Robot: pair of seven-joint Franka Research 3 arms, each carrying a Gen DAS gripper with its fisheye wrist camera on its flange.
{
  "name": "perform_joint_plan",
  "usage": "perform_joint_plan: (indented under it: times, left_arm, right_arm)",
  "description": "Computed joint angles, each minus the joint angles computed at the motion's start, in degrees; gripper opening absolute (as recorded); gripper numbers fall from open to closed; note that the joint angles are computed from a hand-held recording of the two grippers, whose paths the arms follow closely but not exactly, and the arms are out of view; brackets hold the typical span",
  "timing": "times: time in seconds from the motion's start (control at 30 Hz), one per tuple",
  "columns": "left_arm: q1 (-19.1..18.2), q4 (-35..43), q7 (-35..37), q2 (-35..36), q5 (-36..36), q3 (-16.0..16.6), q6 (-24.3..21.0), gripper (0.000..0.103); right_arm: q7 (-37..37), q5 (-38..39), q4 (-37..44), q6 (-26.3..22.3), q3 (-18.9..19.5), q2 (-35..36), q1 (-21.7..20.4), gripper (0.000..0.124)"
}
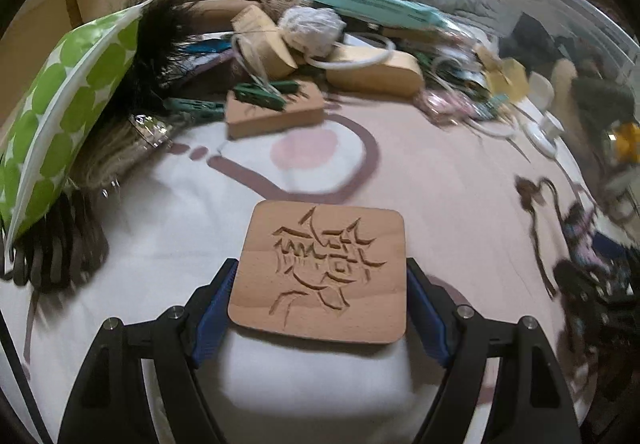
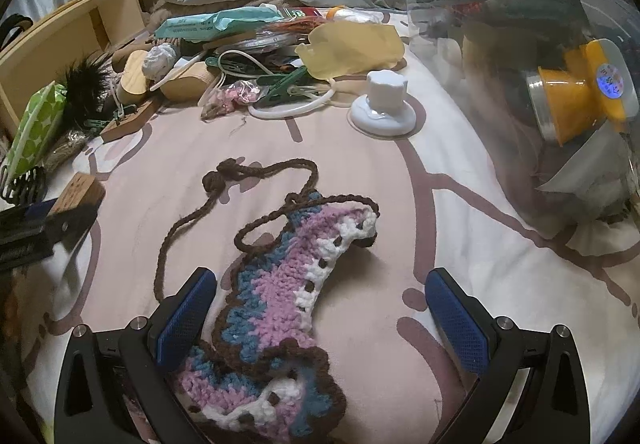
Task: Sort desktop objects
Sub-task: 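Position the right tool over the pink-blue crocheted strip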
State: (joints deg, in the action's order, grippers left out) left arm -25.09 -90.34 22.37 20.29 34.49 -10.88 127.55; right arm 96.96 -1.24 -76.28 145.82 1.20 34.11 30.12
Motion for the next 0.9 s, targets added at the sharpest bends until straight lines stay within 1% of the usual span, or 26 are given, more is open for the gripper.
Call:
perform_joint_plan:
  times: [0.1,0.17,0.4,0.53,0.67,0.73,0.8,0.9]
  left_arm:
    - [-1.1,1.5,-0.2,1.0,-0.2,-0.5,-0.7,0.079]
    - [-1.6,0.5,-0.9,0.4,-0.6,-0.9,0.4,0.079]
    - [-4.1,-2.8,-4.8,-1.8,1.1,-1.8,0.9,0.079]
    - [-5.1,-2.5,-8.1,-1.4,2.4,-1.7,1.0,0.079]
    - [-6.9,-1.0,-9.7,-0.3,5.7,-1.5,-1.9,0.079]
    - [-6.9,-1.3,-10.0,-0.3,6.2,-1.5,-2.0,0.079]
    - [-6.7,-2.1,-10.8,-0.7,6.5,-1.5,-1.1,0.079]
    - [-6.7,-2.5,-11.4,-0.8,7.1,-1.5,-0.7,0.079]
  right_arm:
    - [0.5,-1.7,0.1,0.0,-0.9,0.1,0.9,0.103]
    - [1.0,-2.7,-0.1,0.3,-1.4,0.1,1.3,0.103]
    - [-0.6,-0.1,0.5,-0.2,0.4,0.6,-0.3,0.103]
    - [-0.8,0.2,0.5,-0.5,0.1,0.6,-0.1,0.103]
    - [-1.1,0.5,0.2,-0.3,0.3,0.3,-0.3,0.103]
    - [-2.4,2.1,-0.3,0.1,1.3,-0.1,-1.4,0.103]
    - [-3.0,3.8,-1.6,1.4,1.9,-1.2,-2.1,0.103]
    - [-5.6,8.6,-6.7,6.1,4.4,-4.7,-4.4,0.103]
